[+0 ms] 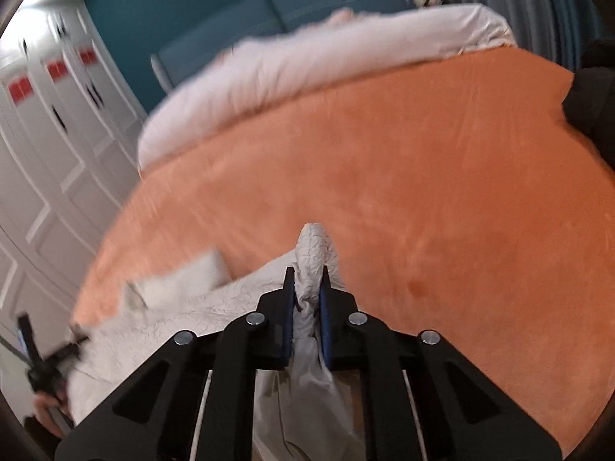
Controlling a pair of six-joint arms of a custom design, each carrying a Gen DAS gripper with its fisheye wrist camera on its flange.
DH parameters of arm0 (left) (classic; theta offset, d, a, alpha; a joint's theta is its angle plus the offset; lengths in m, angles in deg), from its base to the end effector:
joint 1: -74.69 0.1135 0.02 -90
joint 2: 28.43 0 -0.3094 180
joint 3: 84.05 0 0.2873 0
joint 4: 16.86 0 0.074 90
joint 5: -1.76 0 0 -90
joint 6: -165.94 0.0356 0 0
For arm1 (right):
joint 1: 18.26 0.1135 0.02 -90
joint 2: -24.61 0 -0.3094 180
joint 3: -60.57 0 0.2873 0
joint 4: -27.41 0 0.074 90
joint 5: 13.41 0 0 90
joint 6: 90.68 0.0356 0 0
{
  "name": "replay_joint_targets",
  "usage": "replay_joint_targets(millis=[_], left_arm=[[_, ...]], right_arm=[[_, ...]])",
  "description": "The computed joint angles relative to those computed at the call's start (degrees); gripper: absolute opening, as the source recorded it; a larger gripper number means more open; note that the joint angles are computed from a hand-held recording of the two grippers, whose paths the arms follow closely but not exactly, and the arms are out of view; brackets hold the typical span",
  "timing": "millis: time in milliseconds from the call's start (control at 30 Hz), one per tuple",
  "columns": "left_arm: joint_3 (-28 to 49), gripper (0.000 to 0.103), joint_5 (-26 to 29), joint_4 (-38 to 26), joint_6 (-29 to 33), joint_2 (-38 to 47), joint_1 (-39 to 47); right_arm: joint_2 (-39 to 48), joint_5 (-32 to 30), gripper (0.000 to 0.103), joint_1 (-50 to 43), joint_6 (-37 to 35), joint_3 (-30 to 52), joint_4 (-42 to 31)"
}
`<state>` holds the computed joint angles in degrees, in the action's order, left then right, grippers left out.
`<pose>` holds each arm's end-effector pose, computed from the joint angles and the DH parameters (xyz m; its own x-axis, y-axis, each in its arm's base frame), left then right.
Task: Fold large clothes
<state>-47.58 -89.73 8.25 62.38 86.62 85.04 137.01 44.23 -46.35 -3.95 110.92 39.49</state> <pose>0.2685 0.0500 0.0241 -0.7228 -0.3703 -0.5836 -0.3747 0.9194 -0.1193 0.3085 -0.1430 0.0661 -0.6798 0.3082 -0.6655 0.0553 0.9264 0.3725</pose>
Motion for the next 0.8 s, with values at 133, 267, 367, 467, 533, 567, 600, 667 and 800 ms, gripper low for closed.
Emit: replay_joint_targets(millis=[133,267,367,467,533,567,600,667,800], left_arm=[[4.5,0.061,-3.6,-1.0,-1.7,7.1,-1.5],[7.4,0.074,-8.0,-2.0,-3.1,10.5,-3.0],[9.7,0.087,-10.2,-5.4,-4.4,11.3,-3.0],[8.1,0.086,-8.1,-7.2,-4.4,7.7,-1.6],[2.7,0.083,-4.3,-5.0,-4.4,0.7,0.7],[-2.4,0.083,-0.7,-2.2,-3.6,-5.4,2.6],[-5.8,0.082,1.0,-1.5,-2.8,-10.5,3.5],[-11.8,0.081,1.7,-3.2,-1.7,-22.4,2.8],[-16.9,0.081,-2.5,-7.3,-4.6,-32.1,-9.6]], right_arm=[[11.4,9.1,0.012,2.6,-2.4,5.0,-1.6],[13.8,13.7,0.014,4.8,-1.8,5.2,1.3],[13.7,14.0,0.016,5.0,-2.3,5.8,0.3],[11.8,10.9,0.017,2.4,-3.0,5.7,-2.7],[6.4,9.8,0.020,0.6,-2.2,2.5,-2.5],[2.4,7.7,0.020,-1.0,-2.9,-1.0,-0.6],[-1.5,5.9,0.020,-2.0,-4.0,-4.6,1.3],[-10.2,0.8,0.018,-2.7,-8.0,-11.3,0.5],[-18.6,-1.8,0.017,6.6,-10.7,-19.8,-0.7]])
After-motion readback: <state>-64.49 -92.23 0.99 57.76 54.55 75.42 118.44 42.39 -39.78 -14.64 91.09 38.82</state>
